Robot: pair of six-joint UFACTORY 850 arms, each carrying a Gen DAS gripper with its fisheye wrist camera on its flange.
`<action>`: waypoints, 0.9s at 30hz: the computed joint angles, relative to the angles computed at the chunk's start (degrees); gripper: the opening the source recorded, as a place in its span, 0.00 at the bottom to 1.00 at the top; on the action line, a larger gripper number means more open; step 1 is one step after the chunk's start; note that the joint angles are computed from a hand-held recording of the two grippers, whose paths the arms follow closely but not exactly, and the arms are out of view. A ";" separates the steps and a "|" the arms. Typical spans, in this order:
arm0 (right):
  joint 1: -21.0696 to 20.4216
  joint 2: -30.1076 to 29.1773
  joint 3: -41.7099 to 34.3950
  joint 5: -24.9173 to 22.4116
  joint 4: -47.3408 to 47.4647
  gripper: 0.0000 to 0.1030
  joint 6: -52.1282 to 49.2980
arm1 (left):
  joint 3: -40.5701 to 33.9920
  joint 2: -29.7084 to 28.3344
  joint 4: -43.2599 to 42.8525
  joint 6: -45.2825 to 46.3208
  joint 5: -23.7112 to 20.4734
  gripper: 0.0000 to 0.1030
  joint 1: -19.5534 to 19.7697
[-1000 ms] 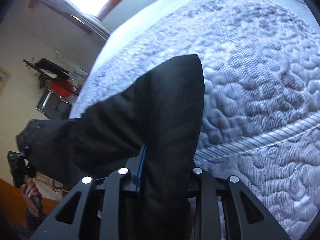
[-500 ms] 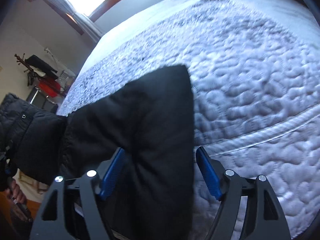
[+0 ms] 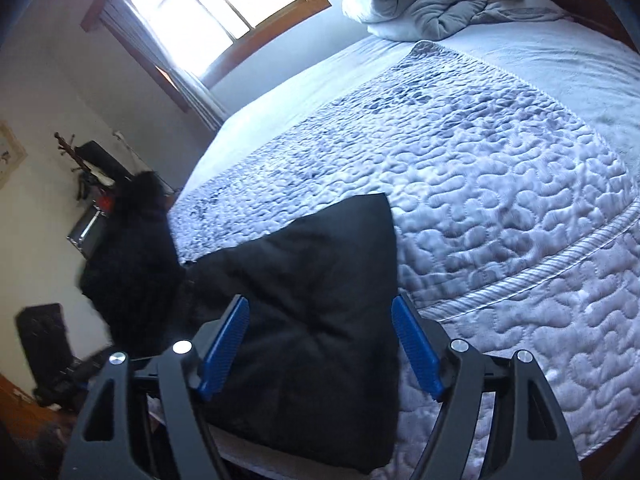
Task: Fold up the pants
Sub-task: 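Release the folded pants with the left gripper and press the fold flat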
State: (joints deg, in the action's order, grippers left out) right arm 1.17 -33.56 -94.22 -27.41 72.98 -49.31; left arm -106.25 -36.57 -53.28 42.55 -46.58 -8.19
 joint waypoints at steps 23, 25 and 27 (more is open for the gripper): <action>2.78 -8.88 -12.24 -15.10 1.72 0.88 2.44 | 8.61 4.88 4.79 -9.48 8.27 0.88 3.22; 3.12 -9.87 -13.56 -16.23 1.59 0.89 3.41 | 9.04 5.19 5.60 -9.34 8.88 0.90 3.71; 3.39 -10.93 -15.22 -17.57 1.18 0.91 4.06 | 8.93 5.26 7.70 -10.11 9.21 0.91 3.61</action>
